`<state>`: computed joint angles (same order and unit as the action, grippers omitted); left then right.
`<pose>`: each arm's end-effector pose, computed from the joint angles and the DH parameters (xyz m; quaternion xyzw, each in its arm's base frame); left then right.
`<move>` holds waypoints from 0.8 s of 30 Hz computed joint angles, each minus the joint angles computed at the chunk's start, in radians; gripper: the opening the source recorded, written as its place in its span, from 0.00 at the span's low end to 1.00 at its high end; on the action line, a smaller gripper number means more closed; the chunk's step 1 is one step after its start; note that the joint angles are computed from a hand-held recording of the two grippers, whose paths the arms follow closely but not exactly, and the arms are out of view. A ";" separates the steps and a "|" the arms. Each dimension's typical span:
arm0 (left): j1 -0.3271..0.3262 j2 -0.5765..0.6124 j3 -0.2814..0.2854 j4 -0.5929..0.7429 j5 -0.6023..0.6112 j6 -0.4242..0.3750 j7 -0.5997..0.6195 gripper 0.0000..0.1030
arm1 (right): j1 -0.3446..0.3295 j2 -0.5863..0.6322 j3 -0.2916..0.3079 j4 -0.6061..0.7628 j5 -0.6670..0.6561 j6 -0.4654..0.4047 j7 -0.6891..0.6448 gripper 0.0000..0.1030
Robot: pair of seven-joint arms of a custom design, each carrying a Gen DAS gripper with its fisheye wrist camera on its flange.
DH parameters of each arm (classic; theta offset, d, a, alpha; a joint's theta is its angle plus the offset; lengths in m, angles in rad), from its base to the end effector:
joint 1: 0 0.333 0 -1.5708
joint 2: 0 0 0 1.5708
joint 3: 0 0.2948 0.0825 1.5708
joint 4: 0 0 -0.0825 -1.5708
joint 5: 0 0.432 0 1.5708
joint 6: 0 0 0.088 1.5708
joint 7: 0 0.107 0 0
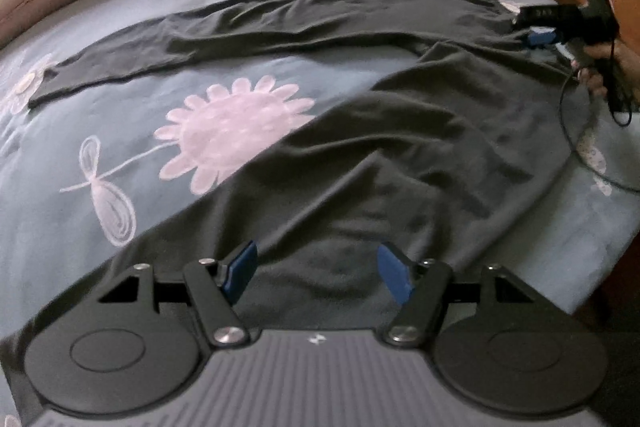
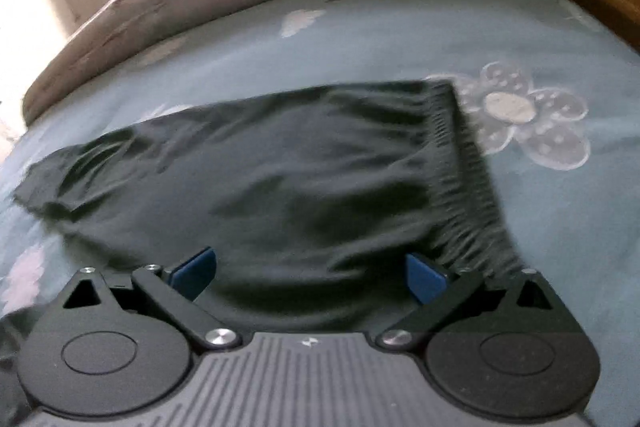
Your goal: Fold clothes
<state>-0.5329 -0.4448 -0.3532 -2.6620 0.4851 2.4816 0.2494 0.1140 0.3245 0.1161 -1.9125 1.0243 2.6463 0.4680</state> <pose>0.2960 -0.3460 0.3481 -0.7139 0.6496 -0.1701 0.1987 0.6662 0.1294 0.3114 -0.7951 0.4780 -0.0484 0.3701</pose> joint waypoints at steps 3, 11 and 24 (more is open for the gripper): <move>-0.007 -0.028 -0.003 -0.012 -0.013 -0.031 -0.014 0.66 | -0.005 -0.032 -0.005 -0.017 -0.004 -0.033 0.019 0.98; -0.004 -0.034 0.005 -0.014 -0.017 -0.047 -0.030 0.67 | 0.008 0.000 -0.018 0.015 -0.055 -0.156 -0.035 1.00; -0.013 -0.084 0.012 -0.063 -0.032 -0.041 -0.018 0.67 | -0.007 -0.214 -0.047 -0.192 -0.024 -0.237 -0.115 0.99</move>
<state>-0.5462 -0.5284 -0.3414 -2.7249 0.4536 2.4409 0.2311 0.1067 0.1102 0.0696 -2.1042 1.0001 2.4094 0.3534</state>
